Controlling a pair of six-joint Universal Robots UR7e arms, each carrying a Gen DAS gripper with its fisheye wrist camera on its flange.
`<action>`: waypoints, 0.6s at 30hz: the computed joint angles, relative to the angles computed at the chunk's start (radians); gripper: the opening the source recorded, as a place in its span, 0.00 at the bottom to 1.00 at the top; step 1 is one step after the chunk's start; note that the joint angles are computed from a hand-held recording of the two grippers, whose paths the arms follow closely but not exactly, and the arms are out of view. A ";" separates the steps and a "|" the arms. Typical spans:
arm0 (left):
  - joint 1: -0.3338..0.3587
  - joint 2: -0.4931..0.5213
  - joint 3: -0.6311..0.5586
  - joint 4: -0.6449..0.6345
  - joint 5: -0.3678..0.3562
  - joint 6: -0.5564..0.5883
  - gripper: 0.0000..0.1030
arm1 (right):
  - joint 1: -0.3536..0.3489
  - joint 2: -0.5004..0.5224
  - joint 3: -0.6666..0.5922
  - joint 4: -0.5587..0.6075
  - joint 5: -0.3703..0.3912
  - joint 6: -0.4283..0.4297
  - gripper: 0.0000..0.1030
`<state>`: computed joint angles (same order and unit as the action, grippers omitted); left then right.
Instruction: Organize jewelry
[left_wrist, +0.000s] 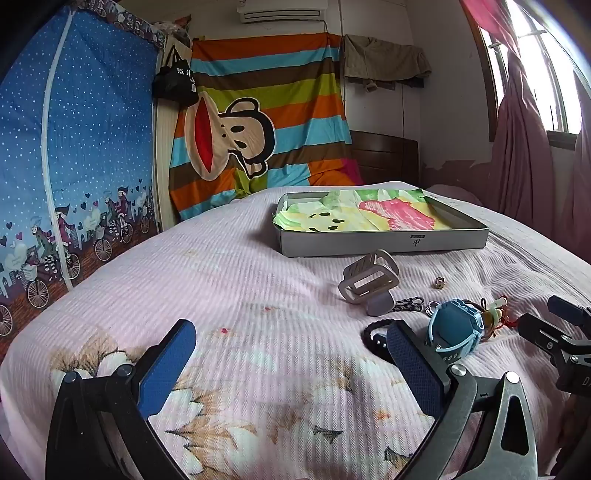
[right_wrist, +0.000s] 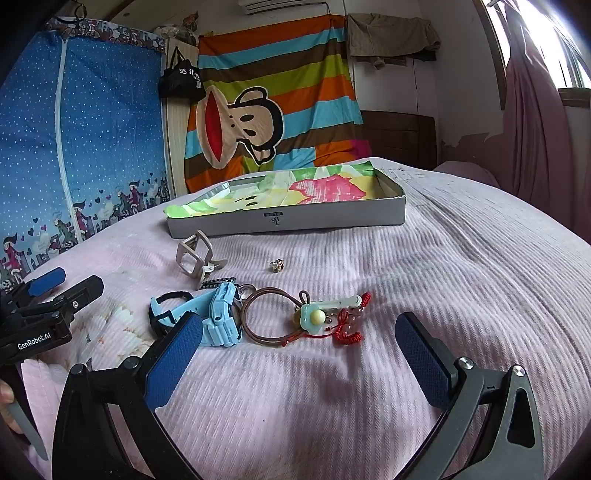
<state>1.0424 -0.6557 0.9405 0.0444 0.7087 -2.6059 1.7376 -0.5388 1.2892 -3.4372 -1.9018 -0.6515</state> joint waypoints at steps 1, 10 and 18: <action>0.000 0.000 0.000 0.000 0.000 0.000 1.00 | 0.000 0.000 0.000 0.000 0.000 0.000 0.99; 0.000 0.001 -0.003 0.006 0.001 -0.004 1.00 | -0.001 -0.001 0.001 0.001 0.001 0.000 0.99; 0.000 0.001 -0.003 0.006 0.002 -0.006 1.00 | 0.000 0.001 -0.001 -0.001 0.002 0.000 0.99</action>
<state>1.0426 -0.6548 0.9378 0.0506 0.7104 -2.6117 1.7376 -0.5379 1.2877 -3.4379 -1.9002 -0.6517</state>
